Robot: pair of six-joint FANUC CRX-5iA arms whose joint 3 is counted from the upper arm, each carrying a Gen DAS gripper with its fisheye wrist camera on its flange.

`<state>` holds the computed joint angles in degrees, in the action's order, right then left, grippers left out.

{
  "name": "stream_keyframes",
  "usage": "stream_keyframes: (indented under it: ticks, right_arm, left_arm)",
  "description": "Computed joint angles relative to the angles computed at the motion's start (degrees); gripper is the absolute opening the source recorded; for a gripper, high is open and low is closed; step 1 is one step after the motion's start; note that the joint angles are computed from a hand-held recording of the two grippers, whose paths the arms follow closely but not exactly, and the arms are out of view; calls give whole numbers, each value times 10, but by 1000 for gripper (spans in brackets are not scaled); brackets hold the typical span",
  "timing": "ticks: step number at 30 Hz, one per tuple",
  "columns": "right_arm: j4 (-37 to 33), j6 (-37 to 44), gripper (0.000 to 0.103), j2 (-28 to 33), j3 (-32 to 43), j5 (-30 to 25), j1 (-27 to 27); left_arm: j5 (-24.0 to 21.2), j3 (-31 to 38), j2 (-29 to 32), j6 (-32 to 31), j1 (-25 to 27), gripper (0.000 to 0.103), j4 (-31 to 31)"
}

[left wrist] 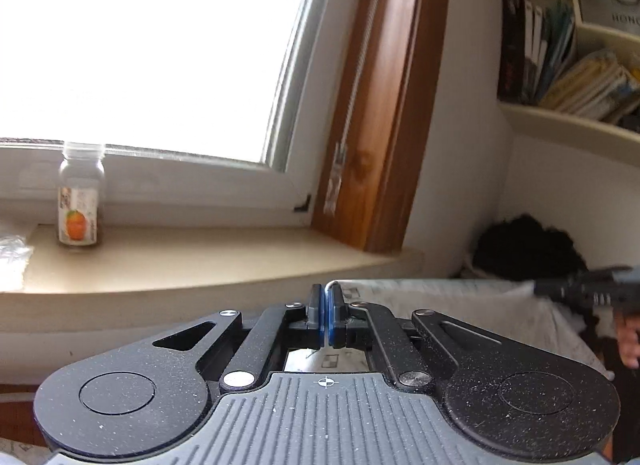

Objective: Fold clothes

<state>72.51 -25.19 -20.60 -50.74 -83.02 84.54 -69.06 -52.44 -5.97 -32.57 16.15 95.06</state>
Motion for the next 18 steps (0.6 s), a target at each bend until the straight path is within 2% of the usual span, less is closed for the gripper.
stream_keyframes:
  ticks: [2,6,8,10,15,18]
  right_arm:
    - [-3,23,2,-2,11,8,-15]
    - [-61,61,5,10,26,39,-27]
    - [-91,43,6,2,10,42,-11]
    - [-121,22,11,-10,-8,46,6]
    - [-193,-55,31,-57,-44,-10,115]
    - [-221,-89,38,-73,-53,-38,178]
  left_arm:
    - [5,3,2,2,-1,2,-3]
    - [41,3,3,-2,-11,2,-13]
    - [56,7,8,3,-14,2,-20]
    - [68,11,14,7,-17,2,-26]
    - [90,13,19,7,-25,2,-29]
    - [96,11,17,-1,-28,2,-30]
